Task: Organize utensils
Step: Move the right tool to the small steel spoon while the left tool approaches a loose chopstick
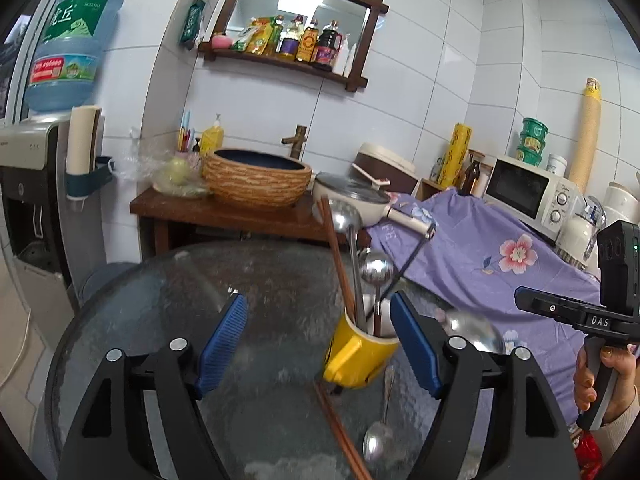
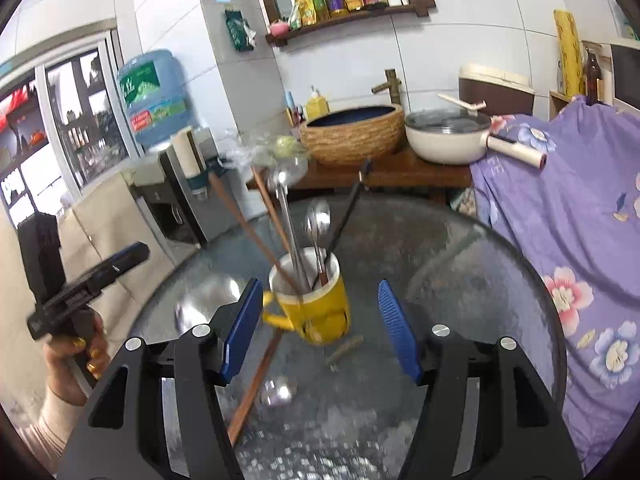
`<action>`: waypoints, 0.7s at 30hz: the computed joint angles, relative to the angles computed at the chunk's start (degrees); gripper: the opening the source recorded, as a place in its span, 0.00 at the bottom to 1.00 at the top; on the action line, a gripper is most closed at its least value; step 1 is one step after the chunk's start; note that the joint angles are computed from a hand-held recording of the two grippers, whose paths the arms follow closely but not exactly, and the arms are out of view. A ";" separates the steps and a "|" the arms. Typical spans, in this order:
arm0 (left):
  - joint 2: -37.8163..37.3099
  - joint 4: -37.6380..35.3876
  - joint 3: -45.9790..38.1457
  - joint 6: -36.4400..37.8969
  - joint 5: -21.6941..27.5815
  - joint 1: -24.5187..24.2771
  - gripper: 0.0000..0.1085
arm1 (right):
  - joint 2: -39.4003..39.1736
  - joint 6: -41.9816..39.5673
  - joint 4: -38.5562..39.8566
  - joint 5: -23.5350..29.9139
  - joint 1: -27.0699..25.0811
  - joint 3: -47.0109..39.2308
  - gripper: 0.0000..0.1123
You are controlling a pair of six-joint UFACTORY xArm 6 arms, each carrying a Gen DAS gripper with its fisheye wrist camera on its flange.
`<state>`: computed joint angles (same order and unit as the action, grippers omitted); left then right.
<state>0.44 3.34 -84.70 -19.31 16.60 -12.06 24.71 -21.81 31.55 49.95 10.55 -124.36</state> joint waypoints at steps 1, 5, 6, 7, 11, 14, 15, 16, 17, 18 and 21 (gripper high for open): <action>-1.55 -0.19 2.17 0.37 0.53 -0.26 0.70 | -3.10 -1.50 -0.14 -1.88 0.35 5.60 0.54; -6.17 5.17 8.87 -2.21 2.47 -1.64 0.74 | -9.96 -5.01 -1.78 -6.44 1.95 19.05 0.54; -7.21 6.61 10.42 -2.77 3.15 -2.14 0.74 | -10.82 -5.24 -2.33 -7.01 2.37 21.10 0.54; -7.98 7.73 11.69 -3.43 3.51 -2.55 0.75 | -11.94 -5.33 -3.19 -7.54 2.91 23.79 0.54; -10.28 7.29 16.08 -2.11 5.47 -4.89 0.75 | -12.90 -4.11 -5.89 -8.25 4.64 28.66 0.54; -10.84 9.39 18.20 -2.48 7.27 -7.04 0.75 | -12.53 -3.50 -5.87 -8.51 5.40 30.34 0.54; -10.90 10.20 18.82 -2.78 7.91 -7.65 0.75 | -12.34 -3.14 -6.17 -8.83 5.75 30.58 0.54; -10.85 10.14 19.22 -2.46 8.48 -8.11 0.74 | -12.20 -2.77 -6.64 -9.37 6.09 30.87 0.54; -10.80 9.61 19.57 -1.94 8.95 -8.44 0.74 | -12.09 -2.56 -6.96 -10.10 6.48 31.35 0.54; -10.77 8.37 19.98 -1.01 9.61 -8.84 0.73 | -11.91 -2.43 -6.99 -10.22 6.68 31.36 0.54; -11.44 5.33 21.62 1.23 10.06 -9.47 0.68 | -11.92 -2.67 -6.01 -10.26 7.00 31.99 0.54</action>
